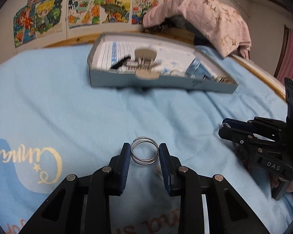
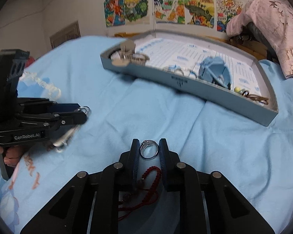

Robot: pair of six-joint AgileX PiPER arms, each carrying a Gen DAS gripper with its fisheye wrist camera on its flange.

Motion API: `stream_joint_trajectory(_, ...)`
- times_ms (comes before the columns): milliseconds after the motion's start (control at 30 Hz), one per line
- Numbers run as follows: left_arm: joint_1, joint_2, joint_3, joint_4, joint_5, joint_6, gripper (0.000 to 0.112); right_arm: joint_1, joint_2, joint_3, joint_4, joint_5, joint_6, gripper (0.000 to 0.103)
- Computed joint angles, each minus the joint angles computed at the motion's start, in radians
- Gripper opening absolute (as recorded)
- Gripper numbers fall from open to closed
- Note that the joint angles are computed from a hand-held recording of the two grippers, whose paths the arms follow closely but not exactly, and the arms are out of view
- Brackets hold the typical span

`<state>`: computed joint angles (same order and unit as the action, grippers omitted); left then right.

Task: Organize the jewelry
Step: 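Grasp the two silver hoop rings with the left tool while the right tool grasps the small silver ring, then release the hoop rings into the tray with the left tool while the right tool drops the small ring there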

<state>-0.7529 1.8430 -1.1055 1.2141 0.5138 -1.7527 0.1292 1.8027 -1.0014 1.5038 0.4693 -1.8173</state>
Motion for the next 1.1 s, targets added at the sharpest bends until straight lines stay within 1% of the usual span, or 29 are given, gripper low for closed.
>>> stream_joint_trajectory(100, -0.018, -0.003, -0.040, -0.006, 0.032, 0.018, 0.028, -0.041, -0.030, 0.018, 0.053, 0.050, -0.033, 0.018)
stream_joint_trajectory(167, -0.024, 0.007, -0.088, -0.024, 0.047, 0.052, 0.028, -0.071, -0.042, 0.013, 0.052, 0.081, -0.011, 0.018)
stream_joint_trajectory(233, -0.022, 0.029, -0.168, -0.055, 0.054, 0.101, 0.028, -0.100, -0.045, -0.009, 0.044, 0.098, 0.011, 0.018)
stream_joint_trajectory(267, -0.021, 0.039, -0.194, -0.067, 0.054, 0.116, 0.028, -0.115, -0.043, -0.027, 0.030, 0.105, 0.032, 0.018)
stream_joint_trajectory(433, 0.003, 0.154, -0.447, -0.232, 0.084, 0.290, 0.028, -0.160, -0.008, -0.135, -0.024, 0.093, 0.114, 0.018)
stream_joint_trajectory(533, 0.022, 0.253, -0.626, -0.334, 0.123, 0.390, 0.028, -0.165, 0.046, -0.244, -0.093, 0.052, 0.210, 0.018)
stream_joint_trajectory(633, 0.041, 0.352, -0.790, -0.416, 0.172, 0.483, 0.028, -0.168, 0.126, -0.384, -0.231, 0.029, 0.389, 0.018)
stream_joint_trajectory(767, 0.066, 0.467, -0.965, -0.531, 0.240, 0.608, 0.028, -0.167, 0.223, -0.533, -0.423, 0.048, 0.623, 0.018)
stream_joint_trajectory(867, 0.075, 0.517, -1.028, -0.572, 0.265, 0.644, 0.028, -0.166, 0.274, -0.593, -0.497, 0.067, 0.721, 0.018)
stream_joint_trajectory(933, 0.076, 0.536, -1.054, -0.582, 0.281, 0.664, 0.028, -0.162, 0.295, -0.609, -0.530, 0.069, 0.758, 0.018)
stream_joint_trajectory(1100, 0.064, 0.547, -1.064, -0.547, 0.296, 0.662, 0.028, -0.156, 0.310, -0.613, -0.541, 0.067, 0.777, 0.020)
